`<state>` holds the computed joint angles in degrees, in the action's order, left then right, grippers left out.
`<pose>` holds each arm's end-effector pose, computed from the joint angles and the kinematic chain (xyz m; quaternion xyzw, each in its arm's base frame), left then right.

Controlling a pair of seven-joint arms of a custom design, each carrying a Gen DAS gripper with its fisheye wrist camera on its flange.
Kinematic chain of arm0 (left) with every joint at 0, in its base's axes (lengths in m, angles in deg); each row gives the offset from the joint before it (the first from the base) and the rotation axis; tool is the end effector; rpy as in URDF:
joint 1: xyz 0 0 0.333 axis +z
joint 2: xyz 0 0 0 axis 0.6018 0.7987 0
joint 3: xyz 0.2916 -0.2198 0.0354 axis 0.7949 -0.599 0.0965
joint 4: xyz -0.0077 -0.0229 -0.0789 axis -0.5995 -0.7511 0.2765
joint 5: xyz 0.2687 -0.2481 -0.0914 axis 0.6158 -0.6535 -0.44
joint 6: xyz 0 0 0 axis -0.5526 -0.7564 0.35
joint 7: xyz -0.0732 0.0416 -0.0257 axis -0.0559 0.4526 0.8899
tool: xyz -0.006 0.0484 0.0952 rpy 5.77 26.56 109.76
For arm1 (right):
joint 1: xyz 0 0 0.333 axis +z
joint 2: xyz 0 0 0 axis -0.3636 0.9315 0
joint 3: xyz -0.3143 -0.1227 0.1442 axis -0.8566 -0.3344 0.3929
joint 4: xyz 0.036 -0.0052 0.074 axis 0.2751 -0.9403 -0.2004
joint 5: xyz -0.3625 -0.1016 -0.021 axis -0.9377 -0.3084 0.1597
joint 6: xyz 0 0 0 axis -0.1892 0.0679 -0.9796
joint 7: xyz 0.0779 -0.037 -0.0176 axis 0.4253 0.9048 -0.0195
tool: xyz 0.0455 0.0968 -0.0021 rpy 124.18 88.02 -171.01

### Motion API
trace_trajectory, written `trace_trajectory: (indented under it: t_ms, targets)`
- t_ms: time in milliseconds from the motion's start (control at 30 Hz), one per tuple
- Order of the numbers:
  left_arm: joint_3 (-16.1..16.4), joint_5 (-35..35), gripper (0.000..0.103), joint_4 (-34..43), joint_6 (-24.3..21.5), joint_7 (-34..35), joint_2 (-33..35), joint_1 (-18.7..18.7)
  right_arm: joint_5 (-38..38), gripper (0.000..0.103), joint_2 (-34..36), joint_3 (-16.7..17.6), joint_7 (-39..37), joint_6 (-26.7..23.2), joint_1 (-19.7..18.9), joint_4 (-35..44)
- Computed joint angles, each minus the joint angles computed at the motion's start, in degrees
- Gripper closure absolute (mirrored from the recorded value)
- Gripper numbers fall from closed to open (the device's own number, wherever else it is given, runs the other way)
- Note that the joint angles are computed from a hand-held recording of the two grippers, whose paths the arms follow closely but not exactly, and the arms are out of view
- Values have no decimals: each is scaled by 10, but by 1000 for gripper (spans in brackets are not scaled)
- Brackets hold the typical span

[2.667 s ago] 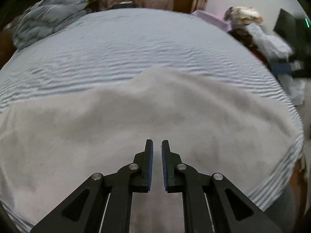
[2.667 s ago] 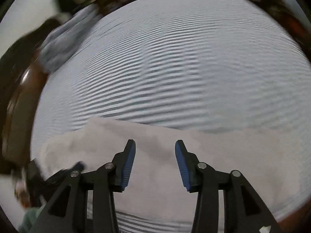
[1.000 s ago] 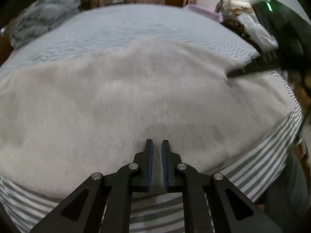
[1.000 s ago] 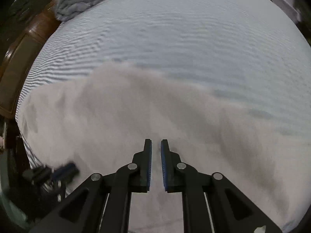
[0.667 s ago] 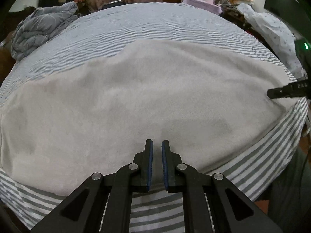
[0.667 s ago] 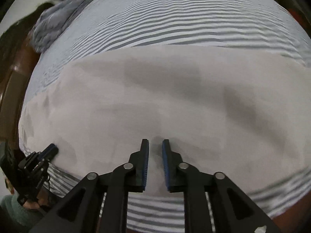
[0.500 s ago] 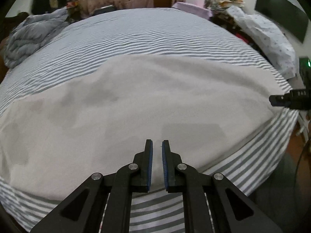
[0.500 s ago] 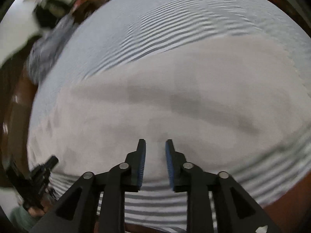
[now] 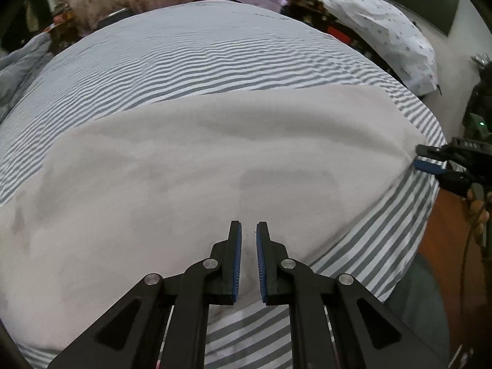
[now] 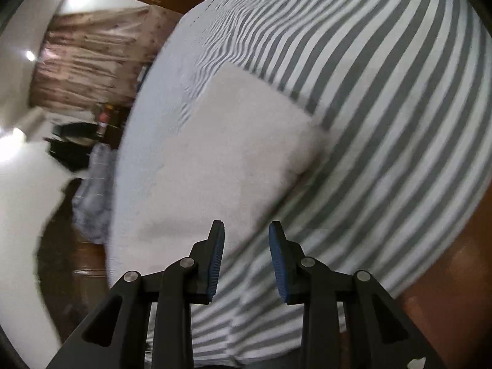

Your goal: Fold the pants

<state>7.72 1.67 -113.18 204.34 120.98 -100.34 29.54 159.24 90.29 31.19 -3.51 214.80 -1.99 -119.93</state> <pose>0.4260 -0.1220 0.4839 -0.6491 0.7150 -0.2155 0.1451 0.5763 0.3380 0.4092 -0.5059 0.7433 0.1743 0.4014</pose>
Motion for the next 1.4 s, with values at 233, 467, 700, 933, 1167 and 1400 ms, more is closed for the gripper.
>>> trace_trajectory:
  t_ms: [233,467,700,933,1167,1400]
  targets:
    - [-17,20,92,27,-23,-30,36,0,79,72,54,9,-101,-54,4,54]
    - [-16,41,92,23,-20,-40,41,2,109,72,69,-16,-129,-17,5,88]
    - [-20,47,92,23,-15,-57,43,2,82,81,82,-8,-112,19,-18,117]
    - [-3,-22,92,41,-7,-10,48,-26,-82,84,68,-30,15,23,5,110]
    - [-13,-14,91,42,31,0,86,-21,-185,85,47,-16,73,17,-2,109]
    - [21,-118,91,36,-1,73,51,-29,-343,85,63,-15,136,-41,32,193]
